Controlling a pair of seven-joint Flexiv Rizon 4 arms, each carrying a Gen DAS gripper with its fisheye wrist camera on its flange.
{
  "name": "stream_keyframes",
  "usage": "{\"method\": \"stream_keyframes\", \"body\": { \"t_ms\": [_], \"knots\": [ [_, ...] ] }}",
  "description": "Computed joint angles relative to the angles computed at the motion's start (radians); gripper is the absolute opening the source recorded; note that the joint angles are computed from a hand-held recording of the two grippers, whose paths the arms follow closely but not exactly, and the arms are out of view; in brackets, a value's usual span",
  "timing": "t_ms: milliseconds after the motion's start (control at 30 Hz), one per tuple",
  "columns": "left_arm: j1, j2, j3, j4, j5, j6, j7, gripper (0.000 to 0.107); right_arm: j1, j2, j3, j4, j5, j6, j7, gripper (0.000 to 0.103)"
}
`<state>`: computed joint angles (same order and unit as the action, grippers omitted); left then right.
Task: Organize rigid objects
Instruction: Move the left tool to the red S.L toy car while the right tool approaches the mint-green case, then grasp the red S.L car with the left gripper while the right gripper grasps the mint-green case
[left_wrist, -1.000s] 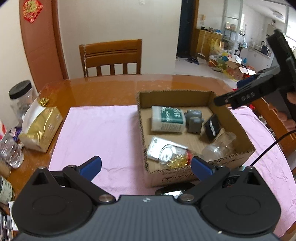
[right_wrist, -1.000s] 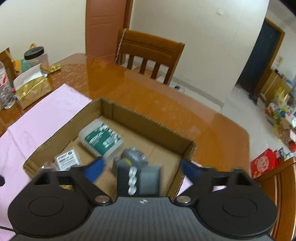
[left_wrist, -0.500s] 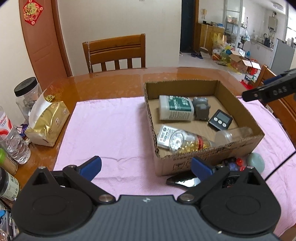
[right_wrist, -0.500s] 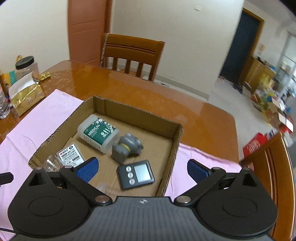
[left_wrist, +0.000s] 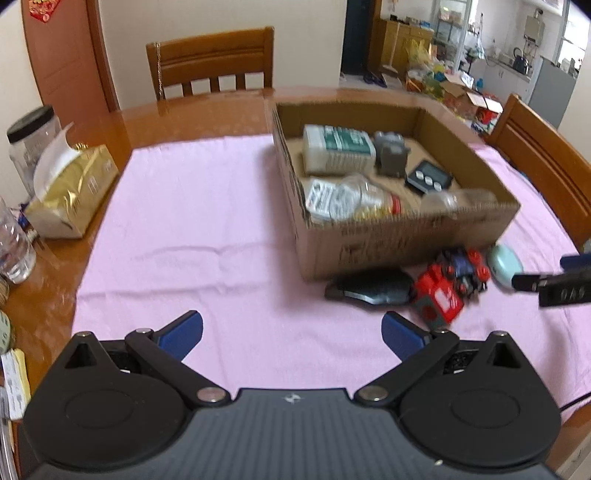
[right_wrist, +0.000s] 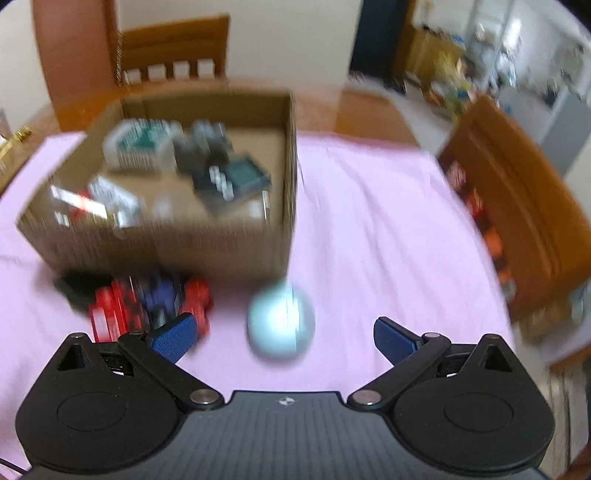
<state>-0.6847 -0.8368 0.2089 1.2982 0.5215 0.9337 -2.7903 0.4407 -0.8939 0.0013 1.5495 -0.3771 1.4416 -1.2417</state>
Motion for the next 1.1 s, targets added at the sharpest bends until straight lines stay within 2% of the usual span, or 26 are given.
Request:
{"method": "stream_keyframes", "body": {
  "t_ms": [167,433,567,667,800,1100],
  "knots": [
    [0.006,-0.017,-0.018,-0.008,-0.027,-0.016,0.009,0.102,0.003,-0.024,-0.007,0.014,0.006,-0.010,0.012,0.103],
    [0.009,-0.066,-0.018,-0.110,-0.061,-0.093,0.013,0.102,-0.032,-0.127,0.024,-0.136,-0.011,-0.033,-0.054,0.103],
    [0.017,-0.112,-0.019,-0.192,-0.067,-0.136,0.035,0.102,-0.075,-0.169,0.090,-0.207,0.005,-0.072,-0.134,0.103],
    [0.030,-0.156,-0.026,-0.259,-0.083,-0.163,0.056,0.102,-0.132,-0.188,0.179,-0.247,0.057,-0.112,-0.203,0.103],
    [0.044,-0.209,-0.028,-0.329,-0.104,-0.166,0.062,0.102,-0.131,-0.187,0.176,-0.236,0.089,-0.080,-0.257,0.103],
    [0.059,-0.297,-0.026,-0.456,-0.152,-0.208,0.062,0.102,-0.112,-0.180,0.143,-0.198,0.114,-0.003,-0.255,0.103]
  ]
}}
